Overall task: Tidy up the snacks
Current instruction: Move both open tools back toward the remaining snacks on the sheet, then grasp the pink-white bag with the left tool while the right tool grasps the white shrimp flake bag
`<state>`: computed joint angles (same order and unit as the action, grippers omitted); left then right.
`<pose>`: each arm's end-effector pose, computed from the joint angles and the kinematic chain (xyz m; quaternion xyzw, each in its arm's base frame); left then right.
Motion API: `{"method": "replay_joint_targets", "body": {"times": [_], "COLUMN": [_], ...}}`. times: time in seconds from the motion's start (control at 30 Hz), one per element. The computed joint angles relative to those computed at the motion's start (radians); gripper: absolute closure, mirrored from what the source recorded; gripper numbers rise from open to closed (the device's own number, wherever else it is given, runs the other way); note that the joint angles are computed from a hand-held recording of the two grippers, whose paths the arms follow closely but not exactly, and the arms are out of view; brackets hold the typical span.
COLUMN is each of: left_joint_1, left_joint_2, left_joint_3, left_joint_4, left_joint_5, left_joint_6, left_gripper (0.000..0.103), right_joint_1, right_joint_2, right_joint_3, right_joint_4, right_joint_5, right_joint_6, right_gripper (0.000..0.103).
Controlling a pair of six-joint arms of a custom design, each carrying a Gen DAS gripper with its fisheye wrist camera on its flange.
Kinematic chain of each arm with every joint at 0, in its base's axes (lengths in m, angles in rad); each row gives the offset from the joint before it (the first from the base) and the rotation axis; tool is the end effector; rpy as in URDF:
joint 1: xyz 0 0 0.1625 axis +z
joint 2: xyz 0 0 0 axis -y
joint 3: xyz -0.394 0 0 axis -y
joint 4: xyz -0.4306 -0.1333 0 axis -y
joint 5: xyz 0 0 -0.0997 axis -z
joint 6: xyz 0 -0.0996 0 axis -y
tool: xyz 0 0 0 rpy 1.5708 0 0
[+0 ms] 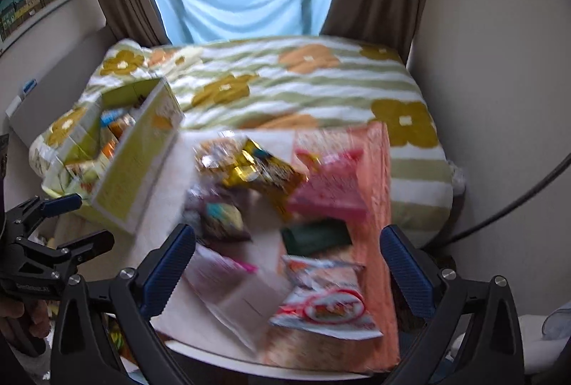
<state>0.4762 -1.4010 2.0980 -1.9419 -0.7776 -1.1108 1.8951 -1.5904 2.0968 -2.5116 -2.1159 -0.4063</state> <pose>-0.3230 -0.3965 0.1763 0.0553 0.9106 -0.2727 0.3055 0.2352 -0.4433 0.3123 0.2818 -0.8991 0.1966 0.2712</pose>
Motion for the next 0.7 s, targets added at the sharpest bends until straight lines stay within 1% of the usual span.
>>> {"method": "replay_joint_targets", "body": {"times": [0.1, 0.17, 0.23, 0.33, 0.4, 0.47, 0.6, 0.63, 0.7], "left_joint_1": [0.012, 0.024, 0.038, 0.063, 0.082, 0.096, 0.119, 0.128, 0.139], "left_joint_2": [0.054, 0.091, 0.135, 0.183, 0.211, 0.245, 0.276, 0.28, 0.285], "left_joint_3": [0.006, 0.009, 0.002, 0.007, 0.005, -0.006, -0.002, -0.001, 0.001], "left_joint_4": [-0.061, -0.107, -0.117, -0.166, -0.189, -0.191, -0.239, -0.253, -0.271], "left_joint_5": [-0.029, -0.036, -0.038, -0.045, -0.05, -0.046, -0.054, -0.064, -0.075], "left_joint_6": [0.016, 0.052, 0.085, 0.136, 0.167, 0.212, 0.275, 0.287, 0.309], "left_gripper": [0.0, 0.0, 0.001, 0.002, 0.012, 0.018, 0.019, 0.019, 0.019], "right_joint_1": [-0.049, -0.08, -0.118, -0.148, -0.162, -0.176, -0.194, -0.195, -0.195], "right_joint_2": [-0.017, -0.019, -0.019, -0.016, -0.011, -0.007, 0.019, 0.026, 0.035], "right_joint_3": [0.02, 0.036, 0.056, 0.084, 0.097, 0.11, 0.119, 0.122, 0.124], "right_joint_4": [0.014, -0.004, -0.027, -0.069, -0.089, -0.109, -0.12, -0.127, -0.137], "right_joint_5": [-0.001, -0.005, 0.007, 0.012, 0.011, 0.017, 0.0, -0.008, -0.02], "right_joint_6": [-0.019, -0.019, -0.016, -0.023, -0.024, -0.02, -0.013, -0.012, -0.006], "right_gripper": [0.0, 0.0, 0.0, 0.0, 0.0, 0.0, 0.001, 0.004, 0.006]}}
